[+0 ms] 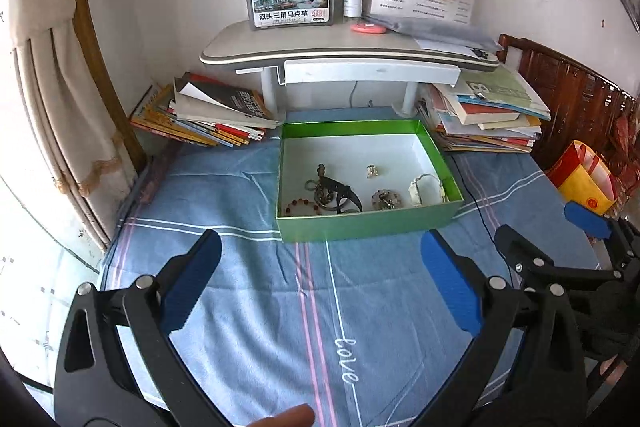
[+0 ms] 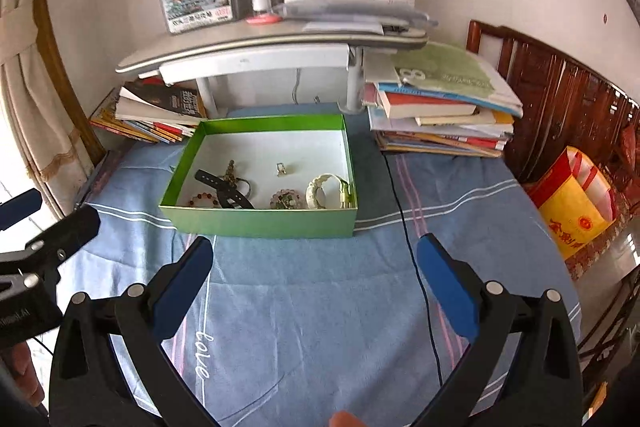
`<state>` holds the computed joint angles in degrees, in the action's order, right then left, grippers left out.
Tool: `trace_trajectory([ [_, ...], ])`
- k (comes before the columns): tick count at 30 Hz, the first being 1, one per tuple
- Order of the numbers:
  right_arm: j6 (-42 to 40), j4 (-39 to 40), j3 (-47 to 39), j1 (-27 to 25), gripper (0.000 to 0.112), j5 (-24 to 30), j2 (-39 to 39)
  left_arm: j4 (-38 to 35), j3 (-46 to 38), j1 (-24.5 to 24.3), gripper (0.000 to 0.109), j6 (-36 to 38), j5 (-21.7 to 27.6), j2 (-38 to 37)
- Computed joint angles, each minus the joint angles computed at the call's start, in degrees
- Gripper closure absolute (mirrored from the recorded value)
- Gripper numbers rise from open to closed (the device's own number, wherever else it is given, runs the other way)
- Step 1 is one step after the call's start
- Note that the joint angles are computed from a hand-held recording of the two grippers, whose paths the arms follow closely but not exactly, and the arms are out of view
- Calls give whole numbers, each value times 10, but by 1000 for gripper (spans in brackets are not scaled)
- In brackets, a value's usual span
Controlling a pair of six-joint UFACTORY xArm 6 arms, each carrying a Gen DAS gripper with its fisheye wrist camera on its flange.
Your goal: Organize jewelry
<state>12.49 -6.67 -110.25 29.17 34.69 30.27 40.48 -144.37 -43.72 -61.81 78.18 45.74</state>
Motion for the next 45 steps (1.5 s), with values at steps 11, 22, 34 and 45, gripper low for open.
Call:
trace_trajectory([
  [11,18,-20,44,5,13,-32,-37,22,80,-14,10,-28,-13,-59],
  [22,28,-38,56,10,13,-39,-48,30,122,-15,10,-42,-26,-87],
  [34,43,-57,59,13,13,-43,-50,32,134,-14,10,-47,-28,-96],
  [45,37,-52,57,11,13,-43,-49,29,124,-14,10,-43,-23,-90],
])
